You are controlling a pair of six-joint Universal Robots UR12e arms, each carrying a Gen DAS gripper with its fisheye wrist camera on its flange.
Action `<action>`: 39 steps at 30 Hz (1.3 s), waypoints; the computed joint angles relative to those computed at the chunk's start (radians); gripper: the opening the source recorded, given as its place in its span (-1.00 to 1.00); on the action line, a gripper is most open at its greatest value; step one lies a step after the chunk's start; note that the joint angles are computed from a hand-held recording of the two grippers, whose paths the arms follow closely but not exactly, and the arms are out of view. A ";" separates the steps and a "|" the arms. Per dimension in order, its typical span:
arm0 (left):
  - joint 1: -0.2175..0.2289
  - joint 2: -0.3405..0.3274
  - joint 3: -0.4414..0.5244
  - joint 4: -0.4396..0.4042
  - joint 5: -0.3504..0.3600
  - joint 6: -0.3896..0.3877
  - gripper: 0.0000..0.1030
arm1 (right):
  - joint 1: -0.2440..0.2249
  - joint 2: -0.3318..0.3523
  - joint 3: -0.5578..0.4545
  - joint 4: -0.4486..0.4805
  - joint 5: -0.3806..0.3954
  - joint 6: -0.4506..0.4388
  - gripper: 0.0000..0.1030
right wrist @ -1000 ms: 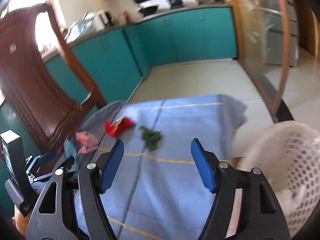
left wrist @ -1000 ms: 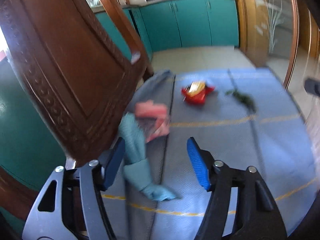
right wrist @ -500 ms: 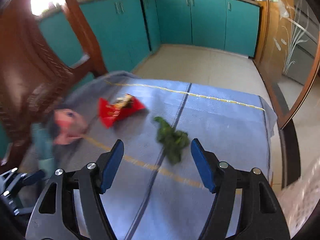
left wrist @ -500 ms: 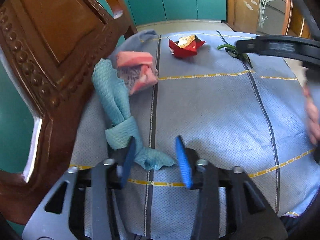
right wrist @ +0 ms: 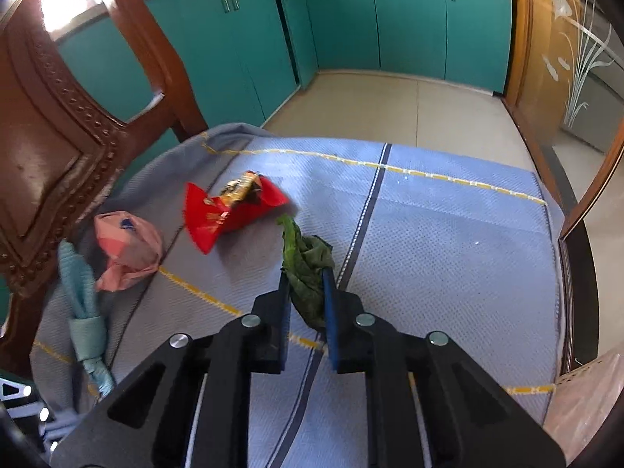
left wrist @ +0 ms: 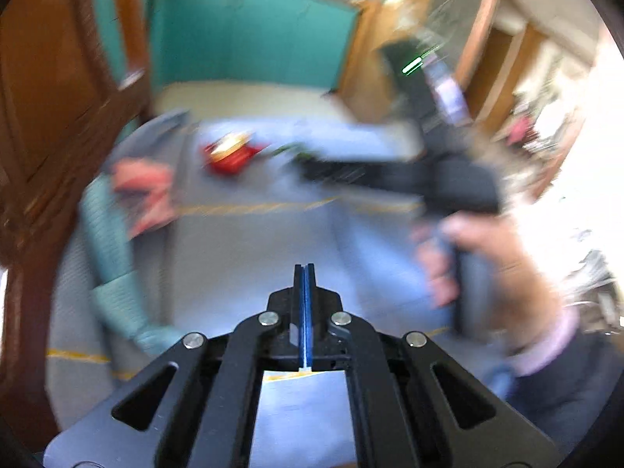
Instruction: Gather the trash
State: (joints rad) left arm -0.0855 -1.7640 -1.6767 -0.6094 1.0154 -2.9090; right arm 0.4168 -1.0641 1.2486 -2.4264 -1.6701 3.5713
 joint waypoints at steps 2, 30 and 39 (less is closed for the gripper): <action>0.005 0.005 -0.007 0.036 -0.060 0.014 -0.98 | 0.000 -0.024 0.028 -0.029 0.002 0.003 -0.69; -0.091 -0.069 0.075 -0.072 0.678 -0.164 -0.88 | 0.027 -0.121 0.091 0.089 -0.018 -0.061 -0.15; -0.045 -0.041 0.054 -0.069 0.267 -0.076 -0.96 | 0.027 -0.121 0.092 0.086 -0.024 -0.057 -0.11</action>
